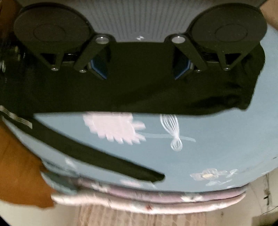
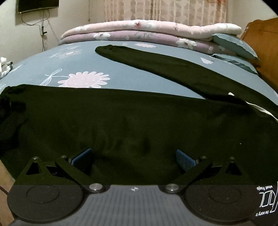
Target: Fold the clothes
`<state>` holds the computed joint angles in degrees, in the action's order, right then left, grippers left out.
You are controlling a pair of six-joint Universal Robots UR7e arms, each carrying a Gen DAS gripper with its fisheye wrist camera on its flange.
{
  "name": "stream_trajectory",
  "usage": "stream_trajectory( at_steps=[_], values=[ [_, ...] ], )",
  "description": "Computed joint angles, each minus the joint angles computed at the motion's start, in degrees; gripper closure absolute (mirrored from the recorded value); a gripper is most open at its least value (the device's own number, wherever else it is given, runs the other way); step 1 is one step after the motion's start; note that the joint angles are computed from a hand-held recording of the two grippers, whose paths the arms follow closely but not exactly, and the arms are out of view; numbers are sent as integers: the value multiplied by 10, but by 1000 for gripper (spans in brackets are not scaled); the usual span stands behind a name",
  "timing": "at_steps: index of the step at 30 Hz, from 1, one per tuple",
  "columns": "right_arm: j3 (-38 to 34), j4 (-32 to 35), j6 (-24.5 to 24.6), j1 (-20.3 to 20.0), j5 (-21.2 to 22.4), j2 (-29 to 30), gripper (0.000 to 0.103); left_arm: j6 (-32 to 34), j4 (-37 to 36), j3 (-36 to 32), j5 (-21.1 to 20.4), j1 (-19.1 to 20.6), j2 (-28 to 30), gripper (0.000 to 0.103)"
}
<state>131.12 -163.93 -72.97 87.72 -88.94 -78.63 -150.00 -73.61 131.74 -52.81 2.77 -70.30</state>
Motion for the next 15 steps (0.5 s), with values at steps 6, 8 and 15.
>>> stream_trajectory(
  at_steps=[6, 8, 15],
  values=[
    [0, 12, 15, 10, -19, -16, 0, -42, 35, 38, 19, 22, -58, 19],
    [1, 25, 22, 5, -13, -33, 0, -56, 65, 38, 24, 29, -56, 18],
    [9, 7, 10, -28, 7, -81, 0, -65, 64, 25, 36, 30, -56, 19]
  ],
)
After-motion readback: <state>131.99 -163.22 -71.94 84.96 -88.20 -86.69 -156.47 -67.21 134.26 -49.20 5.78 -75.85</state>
